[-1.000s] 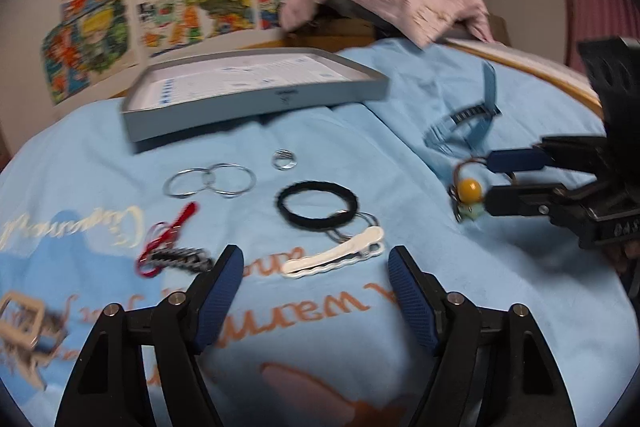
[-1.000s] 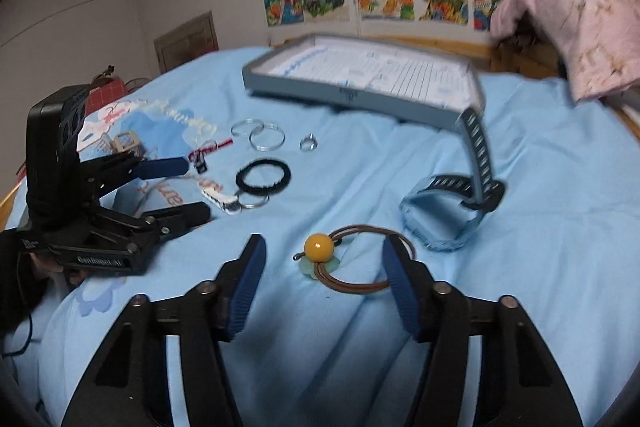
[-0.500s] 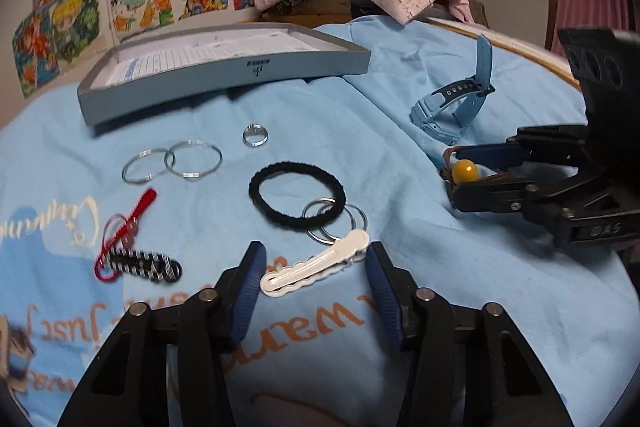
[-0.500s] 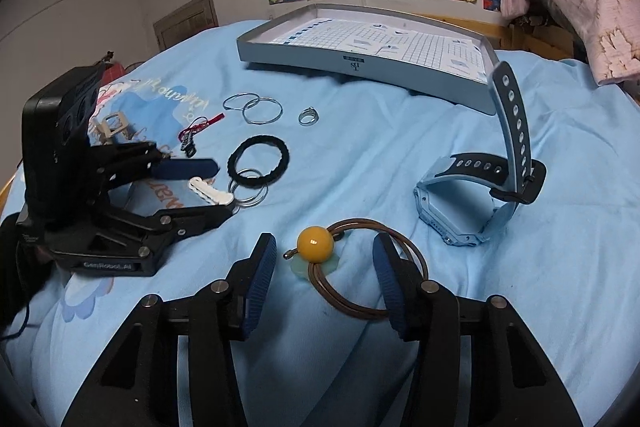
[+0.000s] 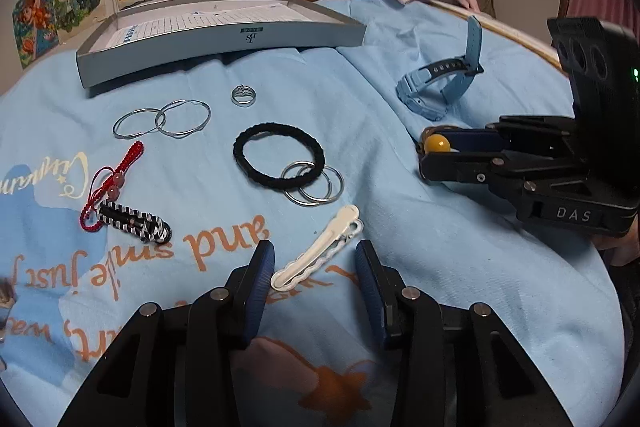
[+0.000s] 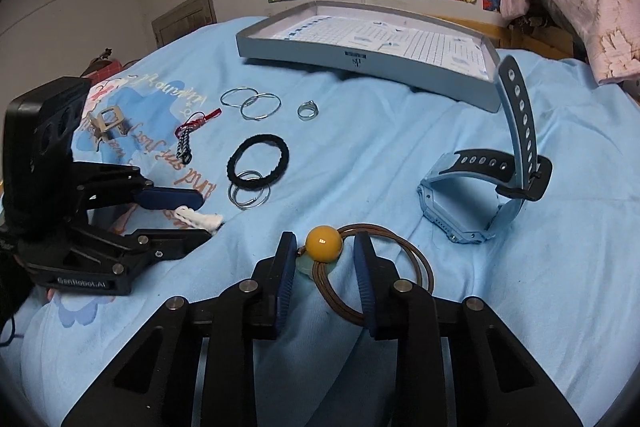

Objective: Organize jewelry
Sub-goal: 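Grasp the white hair clip with the left tool while the right tool grasps the yellow-bead hair tie, then carry both items into the grey tray and open both tools to release them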

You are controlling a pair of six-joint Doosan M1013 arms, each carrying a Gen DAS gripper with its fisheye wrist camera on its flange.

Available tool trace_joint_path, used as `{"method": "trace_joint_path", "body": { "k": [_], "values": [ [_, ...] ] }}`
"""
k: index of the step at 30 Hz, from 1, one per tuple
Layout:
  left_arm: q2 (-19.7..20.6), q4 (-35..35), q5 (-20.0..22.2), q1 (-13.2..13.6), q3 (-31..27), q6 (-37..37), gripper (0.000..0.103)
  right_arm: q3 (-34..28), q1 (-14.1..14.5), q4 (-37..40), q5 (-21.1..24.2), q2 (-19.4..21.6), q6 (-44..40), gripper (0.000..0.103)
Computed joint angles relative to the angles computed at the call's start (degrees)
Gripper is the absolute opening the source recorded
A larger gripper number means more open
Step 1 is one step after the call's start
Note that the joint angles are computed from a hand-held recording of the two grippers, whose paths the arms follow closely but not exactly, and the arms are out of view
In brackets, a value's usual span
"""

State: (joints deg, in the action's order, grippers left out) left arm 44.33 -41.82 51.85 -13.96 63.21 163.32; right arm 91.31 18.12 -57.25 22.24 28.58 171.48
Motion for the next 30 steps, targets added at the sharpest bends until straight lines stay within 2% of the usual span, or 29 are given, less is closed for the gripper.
{"method": "trace_joint_path", "body": {
  "k": [5, 6, 10, 14, 16, 20, 23, 25, 30],
  "values": [
    [-0.9, 3.6, -0.7, -0.4, 0.9, -2.2, 0.037, 0.0, 0.0, 0.2, -0.3, 0.0, 0.1, 0.026],
    [-1.0, 4.1, -1.0, -0.5, 1.1, -2.5, 0.034, -0.1, -0.1, 1.4, -0.6, 0.1, -0.6, 0.026],
    [-2.3, 5.2, -3.8, -1.1, 3.4, -2.4, 0.013, 0.0, -0.3, 2.2, -1.2, 0.1, -0.7, 0.026],
    [-4.1, 6.0, -9.6, -1.9, 6.8, -2.4, 0.011, 0.5, -0.3, 0.5, -2.0, -0.1, 1.9, 0.022],
    [-4.4, 5.5, -10.0, -1.8, 7.2, -4.0, 0.011, 0.8, -0.3, -1.1, -2.5, -0.2, 3.7, 0.021],
    [-4.0, 0.9, -5.9, -0.4, 6.5, -7.5, 0.011, 1.6, -0.2, -6.2, -4.2, -0.7, 9.3, 0.02],
    [-4.1, -4.6, -3.4, 1.0, 7.2, -8.5, 0.011, 3.0, 0.0, -16.2, -7.3, -1.6, 18.9, 0.02],
    [-4.9, -6.5, -4.9, 1.3, 8.7, -8.4, 0.011, 3.1, 0.8, -21.1, -6.8, -1.8, 21.7, 0.02],
    [-7.4, -10.0, -10.5, 1.1, 12.2, -4.4, 0.011, 2.8, 2.2, -24.8, -4.0, -2.1, 20.9, 0.02]
  ]
}}
